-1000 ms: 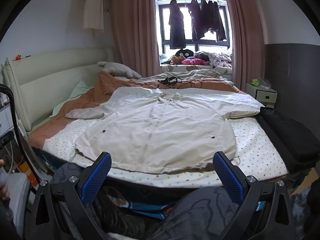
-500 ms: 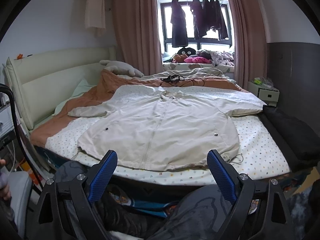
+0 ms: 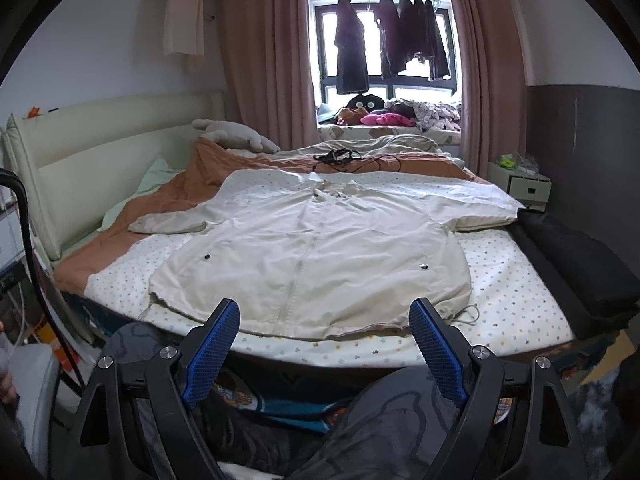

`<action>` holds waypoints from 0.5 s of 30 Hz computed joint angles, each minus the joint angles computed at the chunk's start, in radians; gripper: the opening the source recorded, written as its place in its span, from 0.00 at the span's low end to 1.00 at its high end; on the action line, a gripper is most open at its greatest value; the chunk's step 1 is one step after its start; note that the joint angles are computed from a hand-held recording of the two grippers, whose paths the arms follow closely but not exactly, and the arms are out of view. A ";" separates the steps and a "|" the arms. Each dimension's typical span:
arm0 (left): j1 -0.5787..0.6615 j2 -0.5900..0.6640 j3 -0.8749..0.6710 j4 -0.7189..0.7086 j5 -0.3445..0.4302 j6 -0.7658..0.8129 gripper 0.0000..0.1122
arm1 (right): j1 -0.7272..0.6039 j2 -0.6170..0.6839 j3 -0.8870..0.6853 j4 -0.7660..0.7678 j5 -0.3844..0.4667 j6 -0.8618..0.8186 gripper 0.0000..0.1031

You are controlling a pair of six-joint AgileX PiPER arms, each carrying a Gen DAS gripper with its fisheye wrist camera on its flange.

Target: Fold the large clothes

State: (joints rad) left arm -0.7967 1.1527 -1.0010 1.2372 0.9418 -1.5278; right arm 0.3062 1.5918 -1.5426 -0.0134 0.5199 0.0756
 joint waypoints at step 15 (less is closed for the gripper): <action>0.068 0.001 -0.081 -0.077 -0.062 0.094 0.91 | -0.032 0.075 -0.205 0.223 0.148 -0.184 0.89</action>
